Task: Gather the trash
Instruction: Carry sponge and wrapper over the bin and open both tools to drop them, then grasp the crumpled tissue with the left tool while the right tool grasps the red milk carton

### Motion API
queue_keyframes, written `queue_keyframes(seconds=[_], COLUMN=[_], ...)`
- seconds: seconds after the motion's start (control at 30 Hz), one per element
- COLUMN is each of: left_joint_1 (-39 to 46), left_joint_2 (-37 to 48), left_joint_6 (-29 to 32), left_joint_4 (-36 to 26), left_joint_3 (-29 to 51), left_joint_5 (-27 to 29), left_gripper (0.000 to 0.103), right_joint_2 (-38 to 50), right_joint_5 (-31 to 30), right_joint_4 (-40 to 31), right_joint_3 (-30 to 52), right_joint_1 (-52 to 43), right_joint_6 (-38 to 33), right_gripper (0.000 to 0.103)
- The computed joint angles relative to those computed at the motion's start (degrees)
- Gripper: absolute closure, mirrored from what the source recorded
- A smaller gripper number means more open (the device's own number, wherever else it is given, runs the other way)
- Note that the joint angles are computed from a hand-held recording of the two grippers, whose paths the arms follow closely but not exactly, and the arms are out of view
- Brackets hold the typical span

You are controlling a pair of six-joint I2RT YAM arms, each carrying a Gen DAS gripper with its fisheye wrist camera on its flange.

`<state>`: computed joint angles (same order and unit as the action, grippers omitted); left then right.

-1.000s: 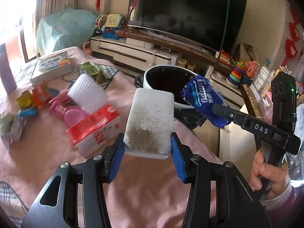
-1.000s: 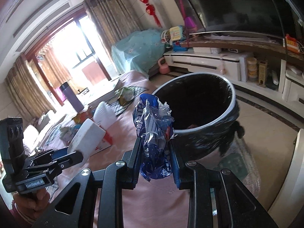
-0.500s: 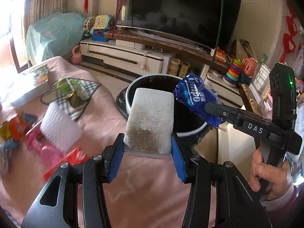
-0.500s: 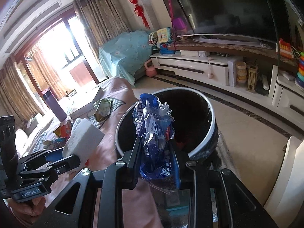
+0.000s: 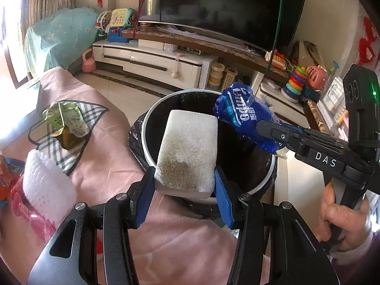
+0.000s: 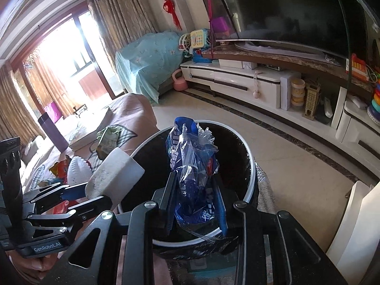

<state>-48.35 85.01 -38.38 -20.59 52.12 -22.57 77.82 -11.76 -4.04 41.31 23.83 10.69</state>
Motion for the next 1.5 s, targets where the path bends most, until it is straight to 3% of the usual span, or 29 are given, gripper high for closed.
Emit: queue_keyframes(seconds=[0.2, 0.3, 0.33, 0.4, 0.43, 0.5, 0.63, 0.77, 0.9, 1.13, 1.33, 1.5], left_joint_1=[1.13, 1.94, 2.10, 1.93, 1.57, 1.30, -1.52, -5.14, -10.10, -20.23, -32.62, -44.12], left_joint_2=[2.50, 3.64, 4.02, 3.48, 2.56, 1.09, -3.74, -9.32, -14.89, -24.24, -28.82, -29.36], left_joint_6=[1.16, 1.94, 1.80, 1.16, 0.77, 0.41, -2.08, -5.81, -11.06, -26.59, -48.39, -70.74], left_joint_4=[0.63, 0.15, -0.43, -0.39, -0.08, 0.23, -0.84, -3.60, -7.49, -19.96, -36.24, -51.04], left_joint_3=[2.01, 3.47, 3.98, 3.47, 2.57, 1.06, -2.92, -6.61, -10.27, -15.56, -16.84, -18.13], left_joint_5=[0.95, 1.39, 1.59, 1.02, 0.43, -0.25, -3.72, -7.38, -11.37, -17.20, -23.80, -24.52], left_gripper=[0.054, 0.049, 0.042, 0.035, 0.032, 0.030, 0.026, 0.024, 0.024, 0.024, 0.024, 0.024], right_joint_2=[3.47, 5.21, 5.48, 5.61, 5.38, 4.62, 2.65, -1.58, -6.05, -12.37, -12.07, -11.08], right_joint_5=[-1.10, -1.47, -1.63, -1.71, -1.77, -1.88, -2.27, -2.07, -1.21, 1.29, 4.56, 7.35], right_joint_4=[0.47, 0.38, 0.43, 0.38, 0.40, 0.73, 1.64, 3.54, 3.63, 5.74, 7.21, 8.29], right_joint_3=[1.74, 2.97, 3.21, 3.46, 3.41, 2.86, 1.27, -2.08, -4.81, -11.14, -13.21, -13.75], right_joint_1=[-1.45, -2.04, -2.23, -2.40, -2.41, -2.48, -2.66, -1.57, 1.21, 9.37, 17.72, 24.09], right_joint_6=[-0.52, -0.46, -0.47, -0.27, -0.17, 0.02, 1.02, 3.26, 5.11, 10.96, 14.56, 16.51], right_gripper=[0.071, 0.070, 0.067, 0.051, 0.049, 0.039, 0.034, 0.013, 0.009, 0.007, 0.007, 0.007])
